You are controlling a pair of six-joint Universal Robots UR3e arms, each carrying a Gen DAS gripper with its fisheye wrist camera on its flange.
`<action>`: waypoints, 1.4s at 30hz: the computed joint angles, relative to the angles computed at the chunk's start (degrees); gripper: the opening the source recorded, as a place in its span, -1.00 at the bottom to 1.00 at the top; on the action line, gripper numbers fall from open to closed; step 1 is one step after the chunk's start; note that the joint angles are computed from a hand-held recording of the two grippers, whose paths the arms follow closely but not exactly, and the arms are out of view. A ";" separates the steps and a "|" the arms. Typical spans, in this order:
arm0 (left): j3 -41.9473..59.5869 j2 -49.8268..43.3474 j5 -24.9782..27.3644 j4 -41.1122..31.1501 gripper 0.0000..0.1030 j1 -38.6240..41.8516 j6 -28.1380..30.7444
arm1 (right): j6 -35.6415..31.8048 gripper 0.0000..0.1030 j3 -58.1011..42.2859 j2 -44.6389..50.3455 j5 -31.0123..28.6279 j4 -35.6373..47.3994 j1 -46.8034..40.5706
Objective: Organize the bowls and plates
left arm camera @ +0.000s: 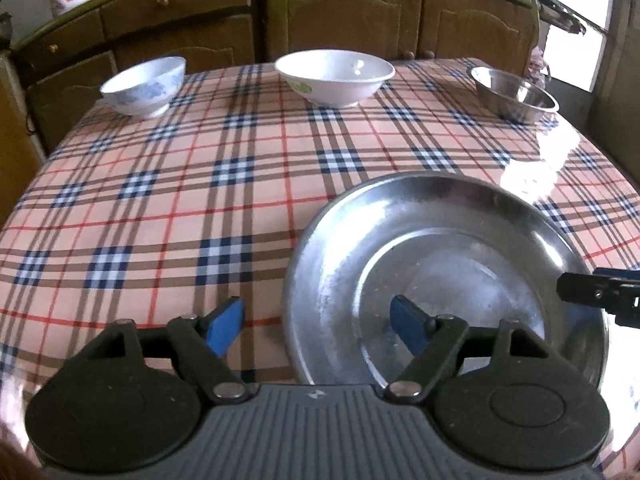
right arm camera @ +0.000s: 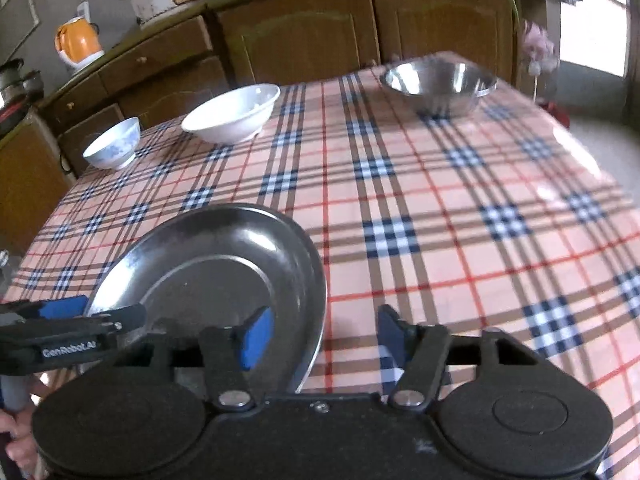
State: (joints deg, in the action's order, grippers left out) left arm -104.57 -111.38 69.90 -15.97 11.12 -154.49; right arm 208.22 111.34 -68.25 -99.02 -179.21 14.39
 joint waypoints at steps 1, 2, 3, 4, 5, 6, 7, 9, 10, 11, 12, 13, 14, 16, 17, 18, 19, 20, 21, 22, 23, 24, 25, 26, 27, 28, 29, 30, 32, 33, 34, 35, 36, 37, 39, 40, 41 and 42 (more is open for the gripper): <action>0.55 -0.34 -0.07 -0.61 0.48 -0.15 0.08 | 0.22 0.13 -0.25 0.32 0.66 0.34 -0.33; 0.83 -0.60 -0.49 -0.79 0.46 -0.18 0.07 | 0.27 0.10 -0.62 0.59 1.00 0.89 -0.43; 1.11 -0.80 -0.98 -0.98 0.42 -0.20 0.15 | 0.25 0.07 -0.88 0.85 1.03 1.03 -0.40; 1.26 -0.94 -1.40 -1.03 0.36 -0.23 0.26 | -0.04 0.00 -1.27 1.32 0.51 0.75 -0.09; 1.40 -1.11 -1.79 -1.03 0.33 -0.28 0.42 | -0.34 -0.06 -1.63 1.59 0.46 0.83 -0.07; 1.36 -1.19 -2.44 -1.00 0.29 -0.23 0.62 | -0.51 -0.18 -1.71 1.91 0.81 0.34 -0.12; 1.37 -1.39 -2.22 -0.44 0.26 -0.44 0.31 | -0.75 -0.41 -1.64 2.15 1.26 -0.32 -0.28; 1.08 -1.55 -1.58 0.90 0.17 -0.82 -0.44 | -1.03 -0.49 -2.05 2.72 1.43 -0.87 -0.09; 1.13 -1.56 -1.10 1.10 0.04 -0.93 -1.14 | -1.57 -0.49 -2.36 3.04 0.79 -0.99 0.16; 1.22 -1.48 -0.83 1.02 -0.01 -0.91 -1.60 | -1.85 -0.49 -2.42 3.13 0.24 -1.10 0.43; 1.45 -1.41 -0.83 0.51 -0.13 -0.78 -1.84 | -1.66 -0.49 -2.29 3.07 -0.05 -1.20 0.48; 1.75 -1.30 -0.98 -0.24 -0.24 -0.61 -1.96 | -1.48 -0.49 -2.14 2.98 -0.25 -1.30 0.45; 1.93 -1.23 -1.10 -0.79 -0.26 -0.48 -1.92 | -1.28 -0.49 -1.92 2.82 -0.47 -1.47 0.41; 1.74 -0.85 -1.61 -1.35 -0.26 -0.32 -1.98 | -1.12 -0.50 -1.27 2.25 -0.80 -1.95 0.36; 1.28 -0.54 -1.78 -0.91 -0.27 -0.29 -2.23 | -1.26 -0.50 -1.12 2.02 -1.31 -2.11 0.57; 1.00 -0.25 -1.85 -0.53 -0.27 -0.37 -2.46 | -1.29 -0.50 -0.99 1.84 -1.70 -2.31 0.71; 0.89 0.11 -1.86 -0.35 -0.27 -0.51 -2.74 | -1.20 -0.50 -0.65 1.39 -2.02 -2.53 0.80; 0.88 0.52 -1.88 -0.41 -0.27 -0.64 -2.95 | -1.03 -0.50 -0.26 0.92 -2.09 -2.74 0.75; 0.99 0.92 -1.97 -0.49 -0.28 -0.77 -3.13 | -0.71 -0.50 0.16 0.36 -2.13 -2.93 0.67; 1.30 1.18 -2.01 -0.69 -0.28 -0.96 -3.27 | -0.49 -0.50 0.58 -0.38 -2.28 -2.98 0.63; 1.56 1.57 -2.03 -0.91 -0.28 -1.18 -3.50 | -0.27 -0.50 0.90 -1.14 -2.56 -2.92 0.66; 1.77 2.06 -2.17 -1.21 -0.27 -1.34 -3.71 | -0.06 -0.50 1.07 -1.75 -2.97 -2.78 0.77; 1.94 2.34 -2.24 -1.28 -0.27 -1.50 -3.92 | 0.18 -0.50 1.11 -2.57 -3.63 -2.27 0.95; 2.13 2.74 -2.06 -1.52 -0.27 -1.80 -4.16 | 0.31 -0.50 1.09 -3.25 -4.12 -1.78 1.06; 2.32 3.14 -1.87 -1.82 -0.27 -2.12 -4.51 | 0.47 -0.50 1.13 -3.95 -4.57 -1.37 1.18; 2.25 3.51 -1.95 -1.85 -0.27 -2.21 -4.68 | 0.35 -0.50 1.42 -4.65 -4.73 -1.25 1.06; 2.44 3.82 -1.93 -1.99 -0.27 -2.45 -4.87 | 0.35 -0.50 1.62 -5.39 -4.74 -0.94 0.86; 2.82 3.95 -1.92 -2.19 -0.27 -2.63 -5.01 | 0.36 -0.50 1.80 -6.31 -4.65 -0.49 0.55; 3.63 4.36 -1.80 -2.83 -0.27 -3.20 -5.42 | 0.15 -0.50 1.72 -7.83 -4.79 0.83 0.18; 4.08 4.46 -1.80 -3.36 -0.27 -3.41 -5.66 | -0.10 -0.50 1.78 -8.53 -4.95 1.20 0.01; 4.63 4.68 -1.96 -4.08 -0.27 -3.62 -6.13 | -0.54 -0.50 1.75 -9.28 -5.38 1.54 -0.10; 5.09 4.93 -2.01 -4.58 -0.27 -3.88 -6.44 | -0.95 -0.50 1.61 -9.93 -5.68 2.05 -0.26; 5.77 4.98 -1.87 -5.00 -0.26 -4.32 -6.68 | -1.33 -0.50 1.62 -10.63 -5.90 2.36 -0.47; 6.09 5.13 -1.90 -5.12 -0.26 -4.62 -6.82 | -1.60 -0.50 1.79 -11.29 -6.05 2.44 -0.72; 6.89 5.33 -1.93 -5.53 -0.26 -5.16 -7.16 | -2.02 -0.50 2.29 -12.84 -5.82 2.67 -1.50; 7.39 5.47 -1.92 -5.87 -0.26 -5.48 -7.47 | -2.21 -0.50 2.69 -13.51 -5.75 2.54 -1.83; 7.76 5.53 -1.97 -6.02 -0.26 -5.74 -7.66 | -2.34 -0.50 2.87 -14.02 -5.89 2.57 -2.02; 7.88 5.68 -2.02 -6.04 -0.26 -5.93 -7.78 | -2.53 -0.50 2.83 -14.63 -6.16 3.01 -2.15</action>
